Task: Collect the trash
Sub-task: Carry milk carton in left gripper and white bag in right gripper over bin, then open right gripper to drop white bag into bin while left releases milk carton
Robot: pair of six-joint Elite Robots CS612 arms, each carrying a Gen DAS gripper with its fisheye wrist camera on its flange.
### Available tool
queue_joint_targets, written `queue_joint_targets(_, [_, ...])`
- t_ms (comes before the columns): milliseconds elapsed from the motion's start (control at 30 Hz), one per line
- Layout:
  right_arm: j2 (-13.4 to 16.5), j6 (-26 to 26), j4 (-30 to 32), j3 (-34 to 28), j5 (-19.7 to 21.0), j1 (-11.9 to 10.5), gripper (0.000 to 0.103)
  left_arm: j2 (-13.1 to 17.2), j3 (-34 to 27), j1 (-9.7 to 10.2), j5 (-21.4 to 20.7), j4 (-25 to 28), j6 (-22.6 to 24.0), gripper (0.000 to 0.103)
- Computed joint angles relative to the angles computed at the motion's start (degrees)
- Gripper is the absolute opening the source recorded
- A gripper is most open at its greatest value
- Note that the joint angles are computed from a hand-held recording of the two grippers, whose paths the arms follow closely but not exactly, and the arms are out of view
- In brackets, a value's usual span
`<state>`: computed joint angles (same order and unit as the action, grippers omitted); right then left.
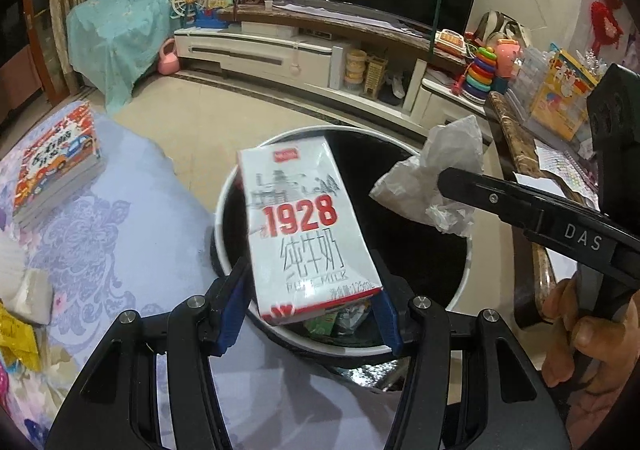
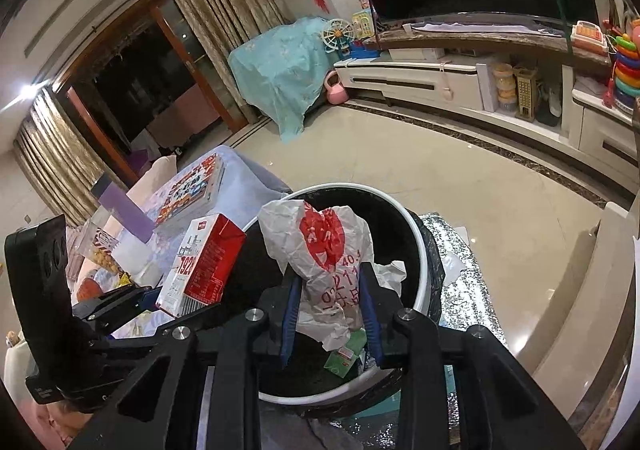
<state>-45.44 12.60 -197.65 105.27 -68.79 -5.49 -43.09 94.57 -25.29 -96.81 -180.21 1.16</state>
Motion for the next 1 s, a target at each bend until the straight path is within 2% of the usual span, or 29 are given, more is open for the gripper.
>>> queue_joint_targets(33, [0.02,-0.17,0.16,-0.11,-0.01,-0.02,0.032,-0.04,0.03,-0.05,0.19,0.06,0.07,0.054])
queue_joint_targets(100, [-0.11,-0.26,0.48,-0.11,-0.29,0.09,0.041,-0.29,0.67,-0.25,1.12,-0.64,0.41,0.057])
queue_joint_targets(167, [-0.04,0.69,0.50,-0.21,0.33,-0.15,0.058,-0.53,1.26,-0.35,2.12,-1.46,0.24,0.064])
queue_joint_targets(300, [-0.25,1.71,-0.66,0.35,0.26,-0.32,0.058,-1.33,3.34,0.19,2.33,-3.97,-1.10,0.069])
queue_joint_targets(467, [-0.92,2.69,-3.59,1.83,0.35,-0.11,0.074,-2.91,7.86,1.39,2.56,-9.16,-4.08,0.075])
queue_joint_targets(600, [-1.42,3.76,-7.14,3.46,0.27,0.76,0.088,-4.33,12.15,2.72,2.35,-13.83,-6.86,0.075])
queue_joint_targets(1000, [-1.38,5.54,-11.58,6.68,3.41,5.24,0.090,-6.71,23.16,7.14,3.32,-24.46,-13.34,0.076])
